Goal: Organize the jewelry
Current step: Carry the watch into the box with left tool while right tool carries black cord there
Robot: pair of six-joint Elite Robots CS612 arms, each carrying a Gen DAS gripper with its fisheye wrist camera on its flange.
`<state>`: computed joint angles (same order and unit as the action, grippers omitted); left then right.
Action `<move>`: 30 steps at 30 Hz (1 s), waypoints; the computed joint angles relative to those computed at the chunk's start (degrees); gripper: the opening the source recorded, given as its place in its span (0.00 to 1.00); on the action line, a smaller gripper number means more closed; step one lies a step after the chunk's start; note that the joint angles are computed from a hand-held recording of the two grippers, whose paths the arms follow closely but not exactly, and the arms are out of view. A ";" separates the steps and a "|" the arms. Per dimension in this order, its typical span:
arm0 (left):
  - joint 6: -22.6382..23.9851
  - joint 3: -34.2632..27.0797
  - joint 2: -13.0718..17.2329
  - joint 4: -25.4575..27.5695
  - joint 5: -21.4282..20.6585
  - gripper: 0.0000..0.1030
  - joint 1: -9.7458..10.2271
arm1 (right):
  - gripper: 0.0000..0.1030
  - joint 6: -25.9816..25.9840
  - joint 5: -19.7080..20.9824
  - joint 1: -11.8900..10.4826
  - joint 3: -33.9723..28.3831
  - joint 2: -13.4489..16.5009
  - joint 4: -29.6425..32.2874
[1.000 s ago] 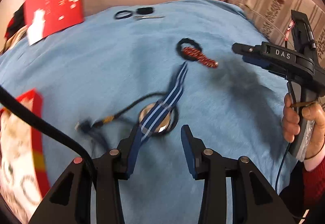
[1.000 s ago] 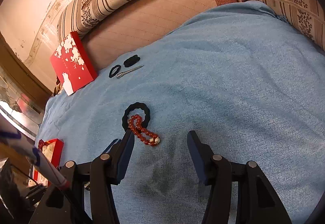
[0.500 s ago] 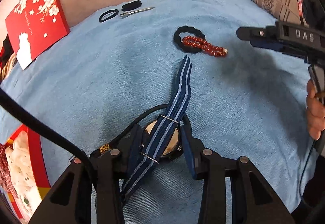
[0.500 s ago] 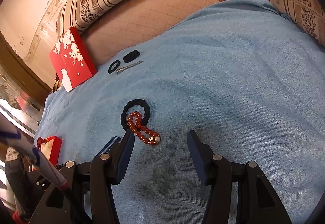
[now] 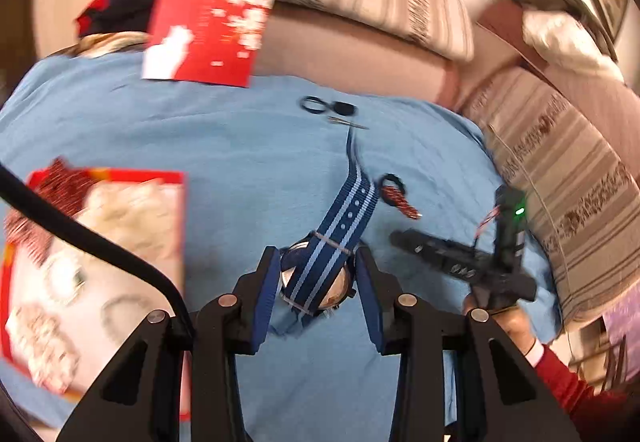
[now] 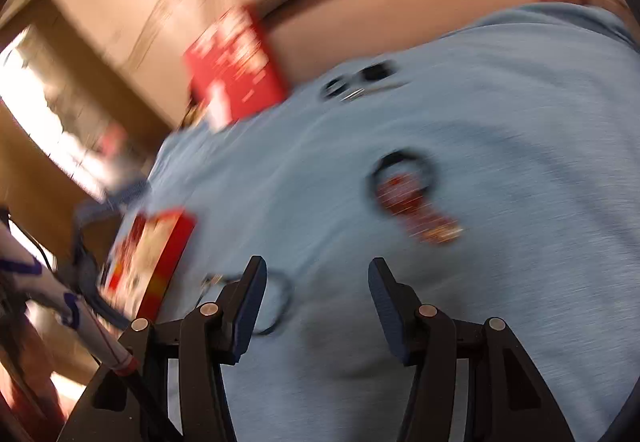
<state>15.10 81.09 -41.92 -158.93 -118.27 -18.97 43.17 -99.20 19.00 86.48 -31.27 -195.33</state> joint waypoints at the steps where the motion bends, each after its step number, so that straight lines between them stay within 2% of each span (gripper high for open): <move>1: -0.67 0.38 -0.25 -0.69 0.50 0.24 0.53 | 0.56 -0.24 0.79 0.16 -1.59 0.68 2.13; 4: -2.59 1.04 -0.71 -0.75 1.70 0.22 1.97 | 0.52 -1.09 1.72 0.52 -5.34 2.33 7.65; 5: -3.42 1.10 -0.76 -0.77 1.45 0.22 2.67 | 0.52 -1.88 0.61 0.87 -6.56 2.78 9.90; 6: -3.89 1.37 -0.90 -0.93 1.26 0.21 3.17 | 0.51 -3.39 -2.15 1.52 -7.86 3.15 12.20; 7: -4.52 1.64 -1.03 -1.39 1.40 0.21 3.72 | 0.41 -4.58 -4.81 2.08 -8.78 3.20 15.17; 8: -5.18 1.96 -1.16 -2.23 1.68 0.21 4.20 | 0.24 -5.28 -7.43 2.65 -9.93 3.24 18.76; 9: -5.59 2.08 -1.22 -2.71 1.48 0.21 4.61 | 0.13 -5.26 -7.91 2.85 -10.47 3.16 20.51; 10: -6.11 2.22 -1.31 -3.26 0.97 0.21 5.10 | 0.05 -4.08 -6.12 2.64 -10.27 2.83 20.54; 15: -8.72 2.42 -1.44 -6.78 -2.07 0.21 7.78 | 0.05 -2.50 -8.00 3.68 -8.95 0.30 17.99; 19: -9.63 1.74 -1.29 -8.20 -2.83 0.21 9.27 | 0.04 -5.93 -11.53 5.57 -11.38 -1.08 18.17; 22: -10.25 0.92 -1.02 -8.29 -3.37 0.20 10.16 | 0.04 -9.44 -12.30 6.98 -14.38 -1.44 18.22; 26: -10.26 -1.78 0.24 -5.38 -4.40 0.20 11.07 | 0.05 -13.08 -10.71 8.43 -19.71 -0.21 19.40; 30: -10.94 -4.83 1.90 -2.39 -5.82 0.20 11.44 | 0.05 -16.04 -8.67 9.73 -27.96 3.28 24.02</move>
